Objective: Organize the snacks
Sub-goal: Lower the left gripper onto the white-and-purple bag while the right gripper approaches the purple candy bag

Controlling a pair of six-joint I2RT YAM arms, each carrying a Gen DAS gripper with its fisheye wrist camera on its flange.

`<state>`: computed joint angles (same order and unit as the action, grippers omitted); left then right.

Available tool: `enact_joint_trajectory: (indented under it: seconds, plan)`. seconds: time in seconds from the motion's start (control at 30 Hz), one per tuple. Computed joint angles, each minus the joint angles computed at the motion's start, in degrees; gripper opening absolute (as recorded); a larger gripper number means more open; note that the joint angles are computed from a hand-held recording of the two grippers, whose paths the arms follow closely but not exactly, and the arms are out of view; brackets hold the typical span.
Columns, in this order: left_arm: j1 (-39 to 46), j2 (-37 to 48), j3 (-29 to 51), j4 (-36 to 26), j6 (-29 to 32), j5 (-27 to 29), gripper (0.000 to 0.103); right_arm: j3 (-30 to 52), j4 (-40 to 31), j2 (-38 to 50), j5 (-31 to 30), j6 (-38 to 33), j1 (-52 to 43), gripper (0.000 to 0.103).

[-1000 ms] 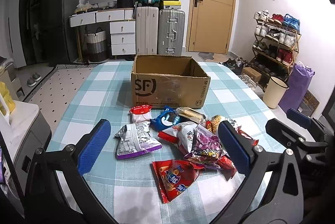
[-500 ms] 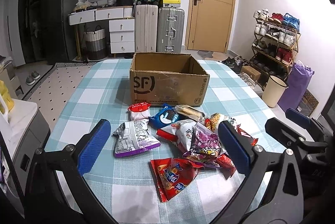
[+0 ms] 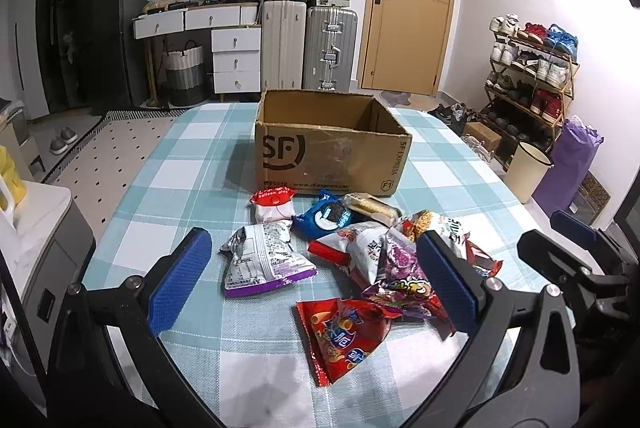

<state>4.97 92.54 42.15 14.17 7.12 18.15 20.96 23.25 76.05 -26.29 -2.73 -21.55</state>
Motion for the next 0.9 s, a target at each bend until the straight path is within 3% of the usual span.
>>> enact_joint_trajectory:
  seconds: [0.6, 0.9]
  plan:
    - [-0.1, 9.1, 6.5, -0.8, -0.5, -1.3, 0.102, 1.0, 5.5, 7.5, 0.6, -0.1, 1.3, 0.103]
    - [0.0, 17.4, 14.0, -2.7, -0.8, -2.5, 0.102, 4.3, 7.0, 13.9, 1.0, 0.0, 1.7, 0.103]
